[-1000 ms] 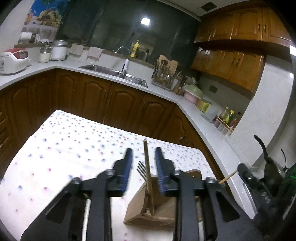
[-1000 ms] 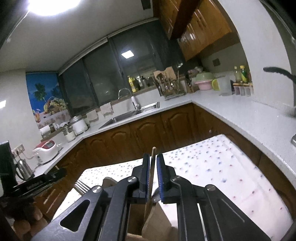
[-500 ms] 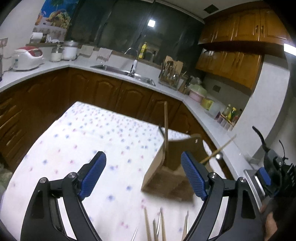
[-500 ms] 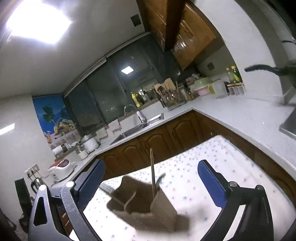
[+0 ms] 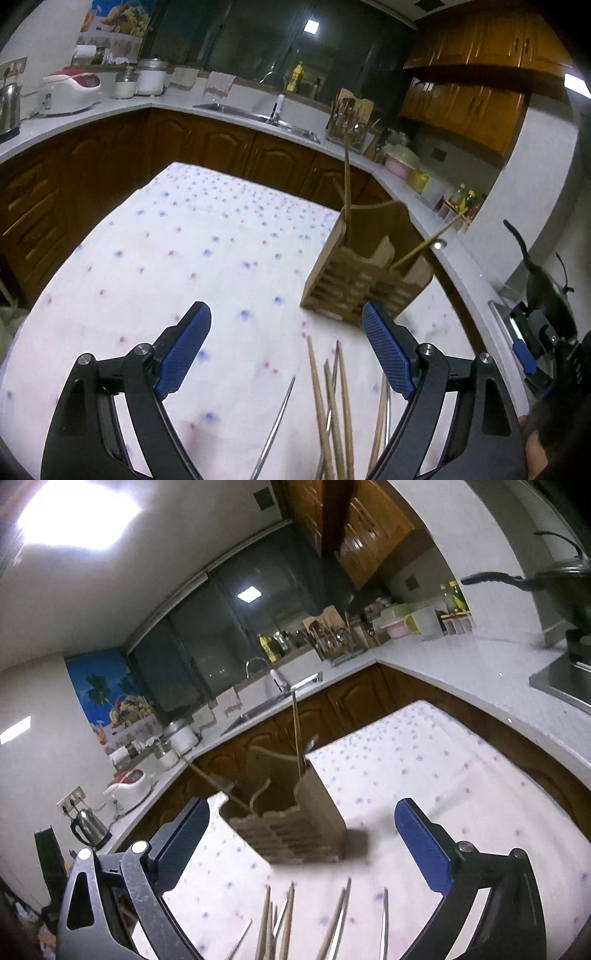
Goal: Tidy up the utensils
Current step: 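Move both open tools back over the remaining chopsticks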
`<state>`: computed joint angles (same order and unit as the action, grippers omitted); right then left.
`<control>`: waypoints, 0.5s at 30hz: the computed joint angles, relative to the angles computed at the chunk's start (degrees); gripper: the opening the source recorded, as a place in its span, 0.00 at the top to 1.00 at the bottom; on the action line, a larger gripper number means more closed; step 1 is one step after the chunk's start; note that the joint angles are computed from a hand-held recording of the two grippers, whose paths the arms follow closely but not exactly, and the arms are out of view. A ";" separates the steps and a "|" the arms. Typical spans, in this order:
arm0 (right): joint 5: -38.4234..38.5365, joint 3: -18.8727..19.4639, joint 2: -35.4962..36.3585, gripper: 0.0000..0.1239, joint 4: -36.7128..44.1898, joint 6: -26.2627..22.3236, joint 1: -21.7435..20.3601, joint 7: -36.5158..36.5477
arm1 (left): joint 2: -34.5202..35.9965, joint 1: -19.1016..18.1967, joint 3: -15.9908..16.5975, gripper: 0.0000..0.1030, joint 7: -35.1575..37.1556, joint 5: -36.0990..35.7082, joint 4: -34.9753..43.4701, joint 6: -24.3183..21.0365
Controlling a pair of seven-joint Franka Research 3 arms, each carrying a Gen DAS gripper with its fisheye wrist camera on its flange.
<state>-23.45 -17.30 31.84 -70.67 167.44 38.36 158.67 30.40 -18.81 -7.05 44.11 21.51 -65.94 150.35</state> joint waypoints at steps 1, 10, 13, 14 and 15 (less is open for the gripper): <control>-0.76 -0.77 -0.89 0.18 -1.65 -0.02 0.99 0.85 | -0.96 -0.03 0.10 0.17 -0.51 0.14 -1.88 0.48; -4.25 1.78 -5.66 0.18 -10.41 -1.92 1.12 3.94 | -5.12 0.93 -0.91 0.17 -1.15 0.26 -11.08 0.39; -3.96 3.68 -6.14 0.18 -11.61 -3.02 0.04 3.53 | -5.64 1.27 -1.25 0.17 -0.70 0.18 -12.16 0.09; -3.97 4.05 -6.35 0.18 -12.19 -3.02 -0.17 3.62 | -5.72 1.27 -1.26 0.17 -0.68 0.28 -12.34 -0.07; -3.86 4.46 -6.51 0.18 -12.56 -3.26 -0.39 3.60 | -5.79 1.29 -1.28 0.17 -0.59 0.36 -12.48 -0.22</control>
<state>-27.31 -12.85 25.33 -83.23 164.17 37.98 162.27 24.61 -17.52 -8.33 43.52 21.87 -78.42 150.14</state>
